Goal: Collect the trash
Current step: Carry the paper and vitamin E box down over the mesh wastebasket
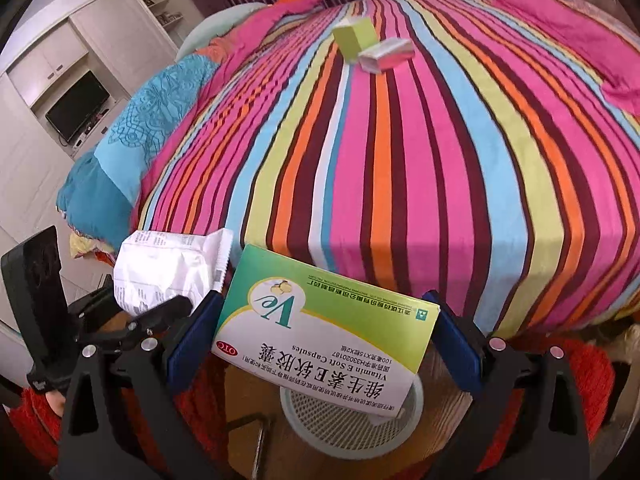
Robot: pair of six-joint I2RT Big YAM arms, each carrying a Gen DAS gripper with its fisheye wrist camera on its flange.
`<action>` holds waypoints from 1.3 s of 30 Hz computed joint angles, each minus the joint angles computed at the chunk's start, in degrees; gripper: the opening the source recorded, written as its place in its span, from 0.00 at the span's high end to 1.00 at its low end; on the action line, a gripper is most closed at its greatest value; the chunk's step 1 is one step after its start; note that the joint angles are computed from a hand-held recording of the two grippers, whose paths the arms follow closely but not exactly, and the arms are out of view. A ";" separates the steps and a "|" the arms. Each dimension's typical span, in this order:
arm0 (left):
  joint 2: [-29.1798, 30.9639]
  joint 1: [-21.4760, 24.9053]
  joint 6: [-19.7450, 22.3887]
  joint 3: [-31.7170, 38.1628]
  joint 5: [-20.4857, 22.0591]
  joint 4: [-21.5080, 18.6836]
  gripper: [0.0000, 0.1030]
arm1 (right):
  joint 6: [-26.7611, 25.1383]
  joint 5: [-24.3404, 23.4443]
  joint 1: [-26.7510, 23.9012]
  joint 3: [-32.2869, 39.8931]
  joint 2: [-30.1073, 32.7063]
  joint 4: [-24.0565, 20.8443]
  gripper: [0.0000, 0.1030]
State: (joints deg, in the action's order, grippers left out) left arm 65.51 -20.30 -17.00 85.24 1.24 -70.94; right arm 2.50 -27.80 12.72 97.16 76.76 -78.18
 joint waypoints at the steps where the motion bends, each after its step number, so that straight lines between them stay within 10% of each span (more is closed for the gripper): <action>1: -0.35 -0.58 -0.22 -0.57 -0.12 -0.27 0.47 | 0.34 0.11 0.21 -0.62 -0.37 -0.16 0.09; 39: 8.91 -2.21 -5.47 -7.54 10.71 -13.08 0.47 | 10.33 -0.80 3.48 -12.58 4.06 -12.92 0.09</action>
State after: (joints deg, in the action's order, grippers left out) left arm 74.42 -22.51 -22.47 77.70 11.95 -84.02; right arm 12.82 -28.60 16.20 84.59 80.81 -91.10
